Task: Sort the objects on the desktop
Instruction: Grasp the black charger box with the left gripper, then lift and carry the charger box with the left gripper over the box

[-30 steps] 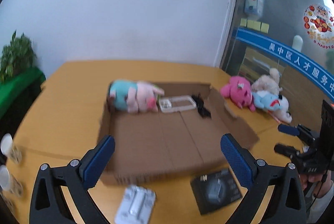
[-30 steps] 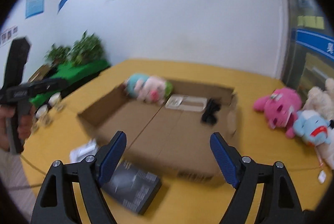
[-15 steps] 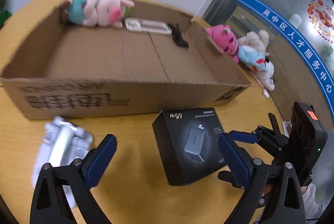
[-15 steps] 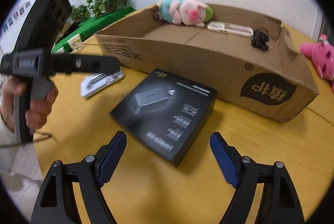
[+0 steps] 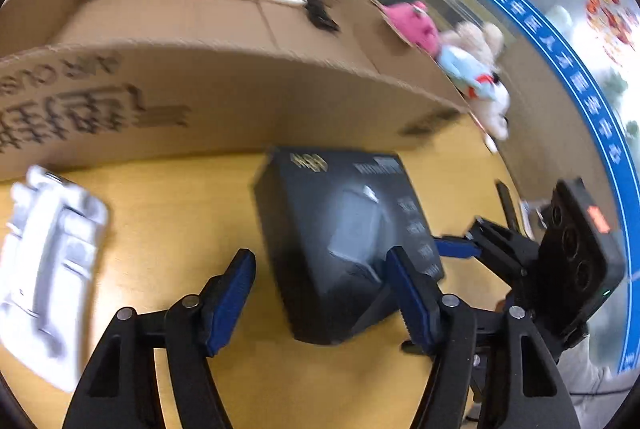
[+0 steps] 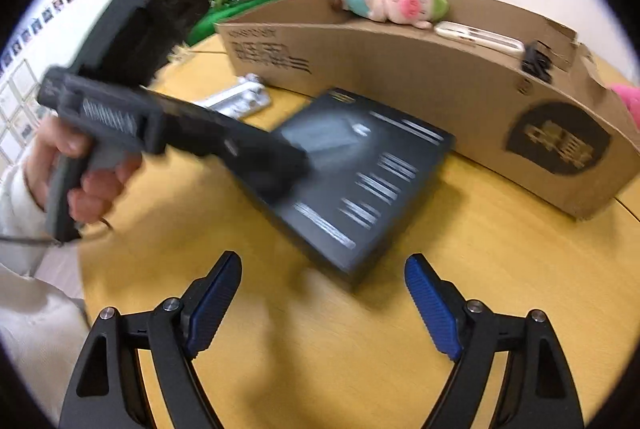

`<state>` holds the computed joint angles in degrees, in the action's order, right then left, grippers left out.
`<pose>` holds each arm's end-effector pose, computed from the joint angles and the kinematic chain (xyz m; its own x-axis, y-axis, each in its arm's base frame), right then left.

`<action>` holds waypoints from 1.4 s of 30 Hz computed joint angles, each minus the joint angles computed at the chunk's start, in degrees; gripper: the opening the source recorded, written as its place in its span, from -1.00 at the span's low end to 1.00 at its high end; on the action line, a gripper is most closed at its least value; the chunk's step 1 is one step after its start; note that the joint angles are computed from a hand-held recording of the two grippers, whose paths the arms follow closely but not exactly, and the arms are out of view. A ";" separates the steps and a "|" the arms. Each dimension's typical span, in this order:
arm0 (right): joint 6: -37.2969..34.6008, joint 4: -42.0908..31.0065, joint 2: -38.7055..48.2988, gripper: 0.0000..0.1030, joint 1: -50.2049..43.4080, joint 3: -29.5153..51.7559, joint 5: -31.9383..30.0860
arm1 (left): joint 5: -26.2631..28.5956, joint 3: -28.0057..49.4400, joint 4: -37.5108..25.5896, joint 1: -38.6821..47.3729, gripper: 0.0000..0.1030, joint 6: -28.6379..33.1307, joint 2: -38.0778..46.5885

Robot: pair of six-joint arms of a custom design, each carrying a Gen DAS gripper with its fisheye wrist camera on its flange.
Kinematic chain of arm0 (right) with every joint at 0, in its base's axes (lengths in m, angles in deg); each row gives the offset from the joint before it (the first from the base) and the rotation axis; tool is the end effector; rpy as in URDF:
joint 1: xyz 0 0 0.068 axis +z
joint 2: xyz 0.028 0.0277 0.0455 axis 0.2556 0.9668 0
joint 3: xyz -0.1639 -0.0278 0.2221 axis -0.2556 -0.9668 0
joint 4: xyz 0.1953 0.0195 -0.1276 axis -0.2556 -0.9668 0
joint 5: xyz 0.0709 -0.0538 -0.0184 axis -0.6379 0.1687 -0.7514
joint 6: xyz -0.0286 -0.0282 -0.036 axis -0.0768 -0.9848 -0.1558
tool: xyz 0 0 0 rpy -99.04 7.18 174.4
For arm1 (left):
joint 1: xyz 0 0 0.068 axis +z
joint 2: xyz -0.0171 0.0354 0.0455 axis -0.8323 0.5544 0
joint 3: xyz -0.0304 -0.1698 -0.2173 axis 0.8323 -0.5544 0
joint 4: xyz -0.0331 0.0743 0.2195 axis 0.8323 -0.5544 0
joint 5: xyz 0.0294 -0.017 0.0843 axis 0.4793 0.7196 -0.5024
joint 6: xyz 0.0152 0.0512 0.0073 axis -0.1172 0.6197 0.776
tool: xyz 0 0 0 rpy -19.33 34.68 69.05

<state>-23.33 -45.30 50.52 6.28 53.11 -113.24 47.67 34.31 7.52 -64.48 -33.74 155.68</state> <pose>0.2952 -0.0226 0.1505 -0.4580 -0.6676 -0.5870 -0.8722 0.4651 0.1516 0.2975 -0.0559 0.1386 -0.8719 -0.2288 -0.4329 0.0183 0.8682 -0.4959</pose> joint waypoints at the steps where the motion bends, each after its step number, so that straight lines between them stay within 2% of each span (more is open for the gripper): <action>1: 0.95 1.08 1.15 0.65 0.11 0.76 1.00 | 0.12 0.98 -0.41 0.69 0.27 -0.09 0.68; 5: 4.85 1.85 3.96 0.65 2.01 4.39 0.79 | 6.88 5.15 -0.42 3.38 0.29 -1.61 6.09; 8: 6.30 3.31 4.20 0.55 3.84 4.31 0.40 | 7.69 5.31 0.44 2.75 0.20 -2.25 6.58; 11: 6.87 6.20 2.42 0.51 5.21 1.22 1.54 | 5.41 2.83 1.80 1.50 0.20 -2.80 4.42; 15: 5.59 3.95 -0.38 0.39 3.77 -0.49 -0.82 | 2.88 -0.69 0.61 0.99 0.07 -3.76 -2.21; 20: 7.42 3.87 -11.43 0.38 4.65 -2.58 -3.25 | -2.30 0.57 -6.40 0.58 0.06 -3.22 -15.09; 25: 13.02 2.05 -17.69 0.38 8.44 6.18 -7.27 | -4.54 12.24 -17.58 4.42 0.06 2.93 -22.97; 32: 20.50 3.57 -16.20 0.38 16.93 21.03 -6.15 | -5.18 28.52 -26.33 10.96 0.06 9.56 -22.19; 38: 26.37 2.37 -9.18 0.38 23.10 32.84 -3.54 | -2.67 39.70 -31.76 17.09 0.06 13.72 -15.80; 42: 28.38 -0.75 -2.31 0.38 26.20 40.71 -1.43 | 2.49 43.57 -32.10 22.28 0.06 14.11 -8.73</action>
